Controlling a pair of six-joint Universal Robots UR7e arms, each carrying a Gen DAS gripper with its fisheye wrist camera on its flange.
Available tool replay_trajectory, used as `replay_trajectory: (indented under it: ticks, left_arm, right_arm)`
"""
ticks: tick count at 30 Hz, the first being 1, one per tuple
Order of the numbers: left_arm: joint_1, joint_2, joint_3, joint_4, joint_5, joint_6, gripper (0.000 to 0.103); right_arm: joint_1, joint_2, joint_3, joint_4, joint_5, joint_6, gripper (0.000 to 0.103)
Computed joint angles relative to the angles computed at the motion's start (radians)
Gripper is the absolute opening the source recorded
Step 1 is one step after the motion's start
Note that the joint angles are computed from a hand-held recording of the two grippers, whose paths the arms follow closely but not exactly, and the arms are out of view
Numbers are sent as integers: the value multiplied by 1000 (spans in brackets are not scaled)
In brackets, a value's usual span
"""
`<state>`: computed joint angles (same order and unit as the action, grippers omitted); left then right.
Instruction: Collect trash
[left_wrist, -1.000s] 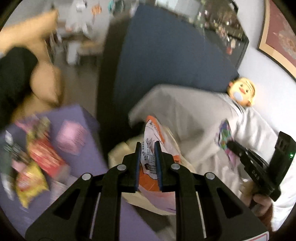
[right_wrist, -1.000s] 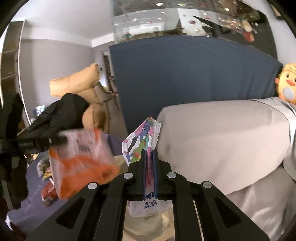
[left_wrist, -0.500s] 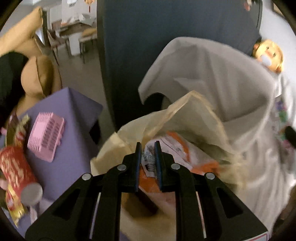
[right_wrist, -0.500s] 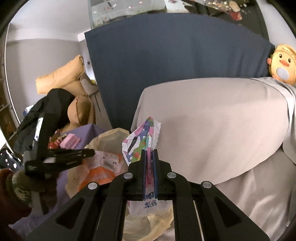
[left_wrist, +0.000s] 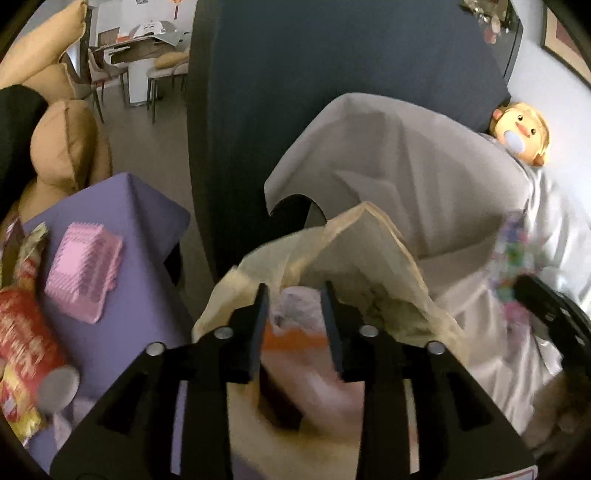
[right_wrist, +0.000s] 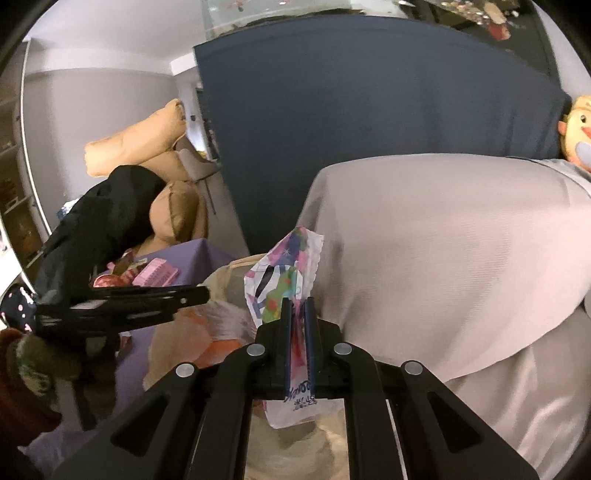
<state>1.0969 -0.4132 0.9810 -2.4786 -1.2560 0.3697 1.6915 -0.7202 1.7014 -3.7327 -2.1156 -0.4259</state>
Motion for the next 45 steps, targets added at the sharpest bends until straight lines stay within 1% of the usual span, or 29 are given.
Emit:
replay_trajectory:
  ticks: [2, 5, 7, 10, 11, 12, 14, 16, 18, 20, 21, 24, 26, 28, 30, 31, 32, 34, 36, 39, 41, 43, 45]
  left_arm:
    - [6, -49, 53, -10, -10, -9, 33]
    - [8, -136, 169, -87, 0, -11, 36]
    - [9, -186, 233, -135, 10, -11, 38]
    - [16, -235, 292, -177, 17, -1, 39]
    - [19, -254, 313, -188, 16, 2, 39]
    - [24, -275, 337, -200, 13, 10, 40]
    - [32, -304, 371, -221, 19, 20, 42]
    - [46, -338, 410, -253, 33, 33, 42]
    - [62, -366, 437, -280, 53, 43, 42]
    - [78, -387, 459, -307, 67, 43, 43]
    - [87, -395, 468, -324, 76, 41, 43]
    - [114, -420, 492, -366, 98, 35, 43]
    - [138, -433, 497, -370, 105, 20, 43]
    - [157, -439, 493, -369, 104, 0, 43]
    - [175, -446, 485, -368, 108, -25, 44]
    - [182, -451, 485, -372, 107, -34, 44]
    - [186, -455, 489, -380, 107, -38, 44]
    - [199, -468, 496, -401, 105, -38, 44]
    - [208, -480, 505, -418, 105, -39, 45]
    - [228, -497, 509, -422, 99, -47, 48]
    - [243, -508, 512, -422, 101, -59, 48]
    - [254, -517, 514, -420, 101, -69, 48]
    - [265, -525, 519, -418, 102, -76, 48]
  right_arm:
    - [3, 9, -10, 24, 18, 9, 8]
    - [10, 22, -35, 76, 50, 21, 8]
    - [16, 32, -53, 130, 87, 32, 8]
    - [15, 47, -75, 202, 153, 41, 8]
    - [11, 56, -91, 245, 180, 50, 8]
    - [7, 67, -110, 286, 190, 59, 8]
    - [-4, 89, -150, 370, 181, 84, 8]
    - [-18, 109, -189, 460, 148, 115, 8]
    - [-26, 141, -238, 538, 70, 140, 8]
    - [-31, 165, -262, 561, -12, 152, 8]
    - [-36, 169, -265, 568, -32, 162, 8]
    - [-44, 167, -258, 568, -61, 188, 8]
    - [-40, 170, -255, 551, -79, 182, 8]
    - [-28, 180, -256, 507, -95, 155, 10]
    - [-15, 181, -251, 477, -113, 128, 22]
    - [-7, 184, -251, 464, -128, 120, 31]
    - [2, 180, -246, 448, -134, 112, 33]
    - [10, 180, -259, 447, -136, 104, 34]
    - [27, 184, -264, 421, -163, 96, 36]
    - [48, 173, -244, 386, -154, 91, 36]
    - [64, 170, -234, 368, -139, 80, 36]
    - [87, 180, -236, 351, -127, 62, 36]
    - [109, 202, -258, 362, -103, 57, 36]
